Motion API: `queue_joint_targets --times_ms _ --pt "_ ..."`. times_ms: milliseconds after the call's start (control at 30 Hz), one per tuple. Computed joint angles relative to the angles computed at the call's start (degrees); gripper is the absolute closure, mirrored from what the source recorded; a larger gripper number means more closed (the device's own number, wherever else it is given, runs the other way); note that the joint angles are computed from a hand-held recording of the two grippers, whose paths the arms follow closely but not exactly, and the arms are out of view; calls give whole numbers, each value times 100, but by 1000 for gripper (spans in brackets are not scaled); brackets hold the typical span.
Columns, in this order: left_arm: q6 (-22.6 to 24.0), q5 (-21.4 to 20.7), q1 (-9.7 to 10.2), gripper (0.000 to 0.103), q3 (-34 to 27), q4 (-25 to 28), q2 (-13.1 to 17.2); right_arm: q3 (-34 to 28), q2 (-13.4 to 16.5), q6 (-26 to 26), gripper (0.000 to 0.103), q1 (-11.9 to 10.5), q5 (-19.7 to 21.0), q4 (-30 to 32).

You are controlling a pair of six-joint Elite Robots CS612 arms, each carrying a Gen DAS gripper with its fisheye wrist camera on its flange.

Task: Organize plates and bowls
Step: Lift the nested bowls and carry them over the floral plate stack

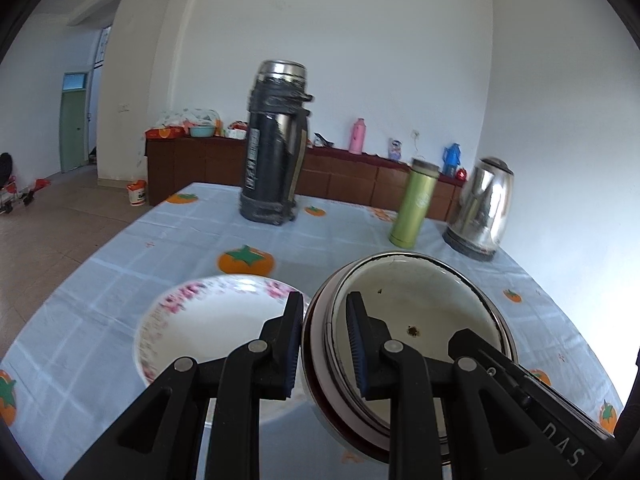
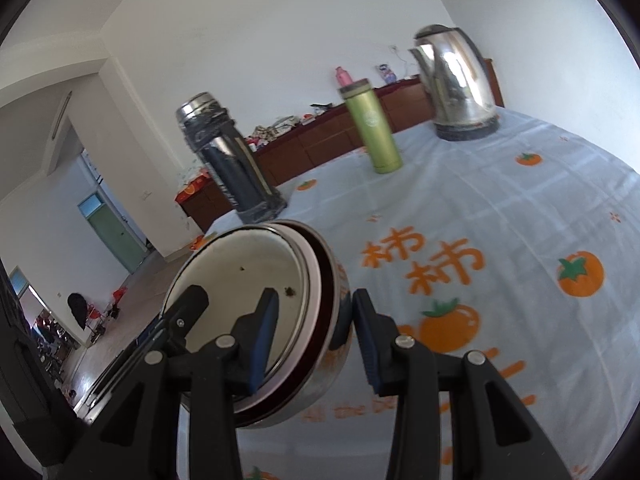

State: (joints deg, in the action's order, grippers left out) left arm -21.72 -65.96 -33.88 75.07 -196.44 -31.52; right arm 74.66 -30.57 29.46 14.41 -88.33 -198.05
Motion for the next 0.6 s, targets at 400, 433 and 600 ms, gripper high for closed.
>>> queue_joint_targets --times_ms 400,433,600 --pt "-219 156 356 79 41 227 -15 -1037 473 -40 64 243 317 708" --pt "-235 150 382 79 41 265 -14 -1139 527 -33 64 262 337 781" --pt "-345 144 485 79 -28 502 22 -1481 712 68 64 315 456 1041"
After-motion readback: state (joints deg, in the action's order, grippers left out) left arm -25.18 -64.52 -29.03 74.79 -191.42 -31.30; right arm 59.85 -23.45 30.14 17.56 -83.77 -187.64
